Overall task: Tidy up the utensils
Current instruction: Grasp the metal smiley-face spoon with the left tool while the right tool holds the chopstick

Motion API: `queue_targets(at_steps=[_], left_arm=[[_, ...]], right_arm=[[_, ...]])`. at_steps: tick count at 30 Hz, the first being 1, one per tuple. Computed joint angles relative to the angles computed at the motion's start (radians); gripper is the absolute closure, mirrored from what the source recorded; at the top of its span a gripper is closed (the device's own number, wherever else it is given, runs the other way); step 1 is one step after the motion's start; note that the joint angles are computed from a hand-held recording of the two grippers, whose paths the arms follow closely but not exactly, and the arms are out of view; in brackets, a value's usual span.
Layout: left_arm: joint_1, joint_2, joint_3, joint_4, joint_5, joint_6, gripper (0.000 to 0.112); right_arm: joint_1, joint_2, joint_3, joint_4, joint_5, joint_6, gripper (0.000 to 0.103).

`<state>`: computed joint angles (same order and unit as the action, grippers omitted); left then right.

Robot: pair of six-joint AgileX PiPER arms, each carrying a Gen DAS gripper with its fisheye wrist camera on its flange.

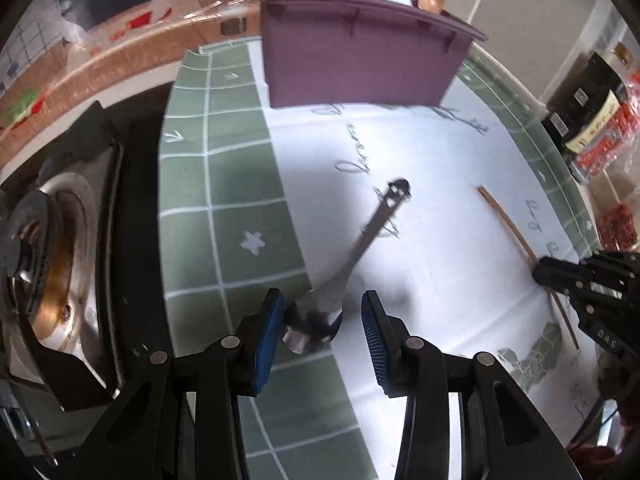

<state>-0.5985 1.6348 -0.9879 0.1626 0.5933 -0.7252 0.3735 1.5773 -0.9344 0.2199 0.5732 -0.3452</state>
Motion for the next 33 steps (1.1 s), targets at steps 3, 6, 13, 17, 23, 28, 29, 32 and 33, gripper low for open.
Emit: queue_targets(at_steps=[3, 6, 13, 17, 23, 28, 29, 32, 33], left_arm=[[-0.010, -0.017, 0.012, -0.088, -0.004, 0.066, 0.071], [-0.033, -0.018, 0.005, -0.158, 0.012, 0.118, 0.071], [-0.064, -0.002, -0.050, -0.097, 0.073, 0.014, 0.070], [-0.002, 0.048, -0.111, -0.198, 0.083, 0.137, 0.070], [-0.011, 0.175, -0.297, -0.137, 0.259, 0.130, 0.079], [-0.031, 0.284, -0.472, -0.085, 0.413, 0.125, 0.083], [-0.031, 0.301, -0.501, -0.089, 0.432, 0.142, 0.085], [-0.020, 0.351, -0.586, -0.131, 0.484, 0.209, 0.101], [-0.017, 0.359, -0.600, -0.147, 0.490, 0.221, 0.105]], right_arm=[[-0.006, 0.002, -0.002, 0.019, 0.001, -0.015, 0.099], [0.004, 0.012, -0.012, 0.007, -0.007, 0.000, 0.099], [0.052, 0.067, -0.085, -0.079, 0.008, 0.079, 0.095], [0.022, 0.067, -0.091, 0.051, 0.048, -0.039, 0.098], [-0.030, 0.033, -0.043, 0.106, 0.039, -0.072, 0.098], [-0.048, 0.013, -0.017, 0.115, 0.031, -0.076, 0.098], [-0.049, 0.011, -0.015, 0.114, 0.030, -0.075, 0.098], [-0.048, 0.013, -0.020, 0.099, 0.030, -0.059, 0.098], [-0.049, 0.015, -0.021, 0.096, 0.029, -0.058, 0.098]])
